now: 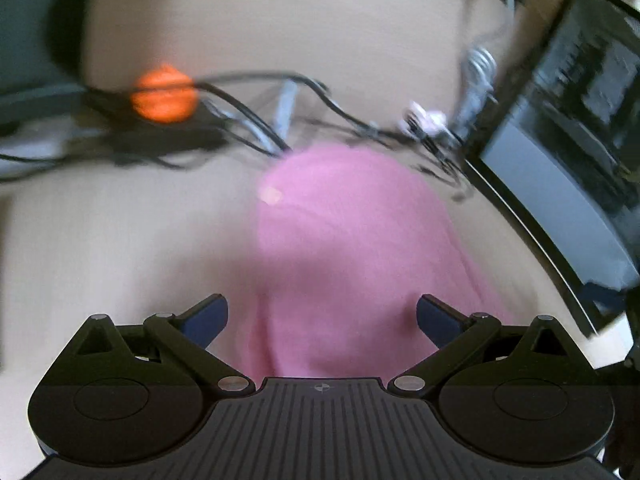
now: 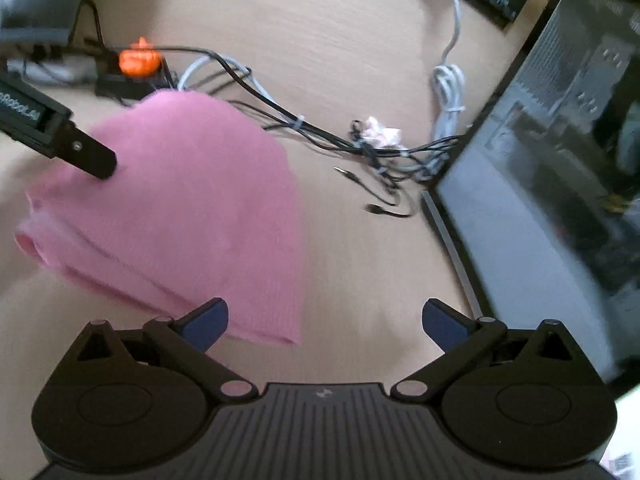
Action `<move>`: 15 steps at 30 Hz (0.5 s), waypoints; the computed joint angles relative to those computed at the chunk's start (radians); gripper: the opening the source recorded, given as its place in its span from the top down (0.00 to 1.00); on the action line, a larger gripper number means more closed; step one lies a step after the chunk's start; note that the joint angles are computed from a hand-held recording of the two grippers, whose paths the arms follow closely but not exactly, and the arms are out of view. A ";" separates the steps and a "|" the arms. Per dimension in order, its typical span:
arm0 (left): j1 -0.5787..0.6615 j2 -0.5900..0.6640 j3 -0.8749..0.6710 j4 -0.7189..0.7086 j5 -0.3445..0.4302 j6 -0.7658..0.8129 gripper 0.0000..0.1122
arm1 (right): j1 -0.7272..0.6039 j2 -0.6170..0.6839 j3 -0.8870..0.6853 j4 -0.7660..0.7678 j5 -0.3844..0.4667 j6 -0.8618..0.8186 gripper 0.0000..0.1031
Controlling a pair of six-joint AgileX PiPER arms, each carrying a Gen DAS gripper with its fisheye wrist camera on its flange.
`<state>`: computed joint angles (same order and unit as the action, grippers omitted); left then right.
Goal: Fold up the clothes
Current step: 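Release the folded garment and withdraw both grippers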
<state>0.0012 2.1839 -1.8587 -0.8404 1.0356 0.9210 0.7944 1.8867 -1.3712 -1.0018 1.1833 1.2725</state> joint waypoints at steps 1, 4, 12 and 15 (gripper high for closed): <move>-0.003 -0.006 0.016 -0.009 0.021 0.023 0.09 | 0.017 -0.005 0.007 -0.006 0.027 0.011 0.00; 0.024 -0.115 0.193 -0.053 0.062 0.147 0.09 | 0.067 -0.096 0.117 -0.016 0.010 0.118 0.00; 0.014 -0.734 0.990 -0.185 -0.440 0.383 0.08 | 0.187 -0.435 0.550 -0.144 -0.254 0.557 0.00; -0.073 -0.970 1.270 -0.372 -0.696 0.479 0.08 | 0.290 -0.510 0.646 -0.175 -0.233 0.696 0.00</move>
<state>-0.0715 1.2139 -0.5882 -1.2120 0.3399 1.4005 1.0839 1.3764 -0.7250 -1.1767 0.9499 1.9684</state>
